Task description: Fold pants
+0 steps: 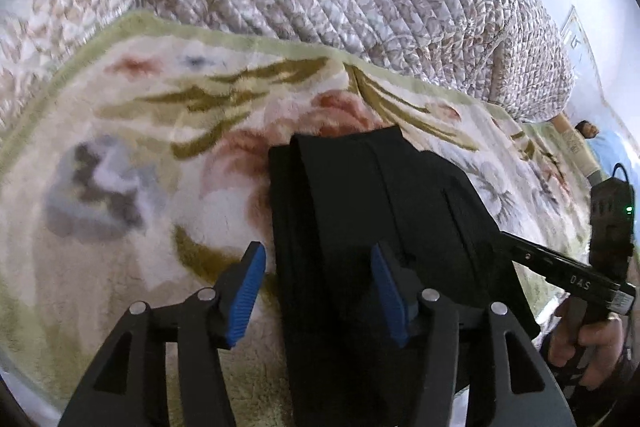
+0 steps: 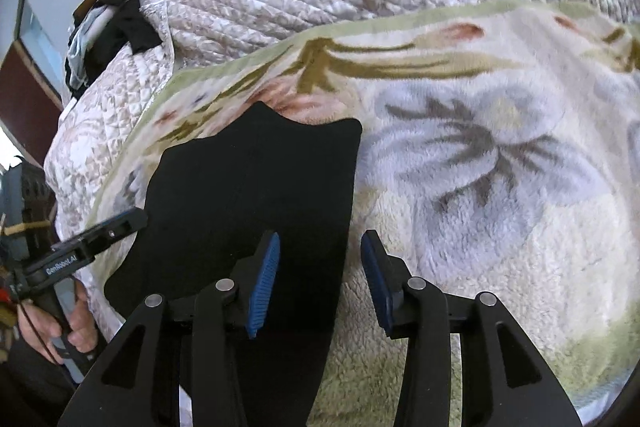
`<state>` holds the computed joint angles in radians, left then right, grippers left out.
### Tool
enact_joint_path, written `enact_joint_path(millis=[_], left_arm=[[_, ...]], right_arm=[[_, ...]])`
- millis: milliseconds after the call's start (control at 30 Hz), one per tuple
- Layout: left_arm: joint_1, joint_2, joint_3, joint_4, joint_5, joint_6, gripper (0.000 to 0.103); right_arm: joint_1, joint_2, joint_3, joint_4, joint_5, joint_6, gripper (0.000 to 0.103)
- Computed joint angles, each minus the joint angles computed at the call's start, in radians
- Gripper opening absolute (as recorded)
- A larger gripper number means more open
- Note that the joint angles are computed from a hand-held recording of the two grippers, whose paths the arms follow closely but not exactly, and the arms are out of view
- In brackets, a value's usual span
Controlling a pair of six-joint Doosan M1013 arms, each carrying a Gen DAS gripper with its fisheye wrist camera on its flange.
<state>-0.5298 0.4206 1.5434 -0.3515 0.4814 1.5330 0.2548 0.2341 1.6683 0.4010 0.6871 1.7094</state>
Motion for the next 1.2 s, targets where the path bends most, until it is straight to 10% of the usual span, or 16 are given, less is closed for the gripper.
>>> enact_joint_path(millis=[667, 1200], left_arm=[[0.011, -0.010, 0.048, -0.285, -0.011, 0.239, 0.064], [-0.052, -0.007, 0.014, 0.160, -0.050, -0.104, 0.045]], right_arm=[[-0.027, -0.013, 0.051, 0.274, -0.004, -0.162, 0.045], [-0.014, 0.002, 0.041, 0.223, -0.060, -0.128, 0.029]])
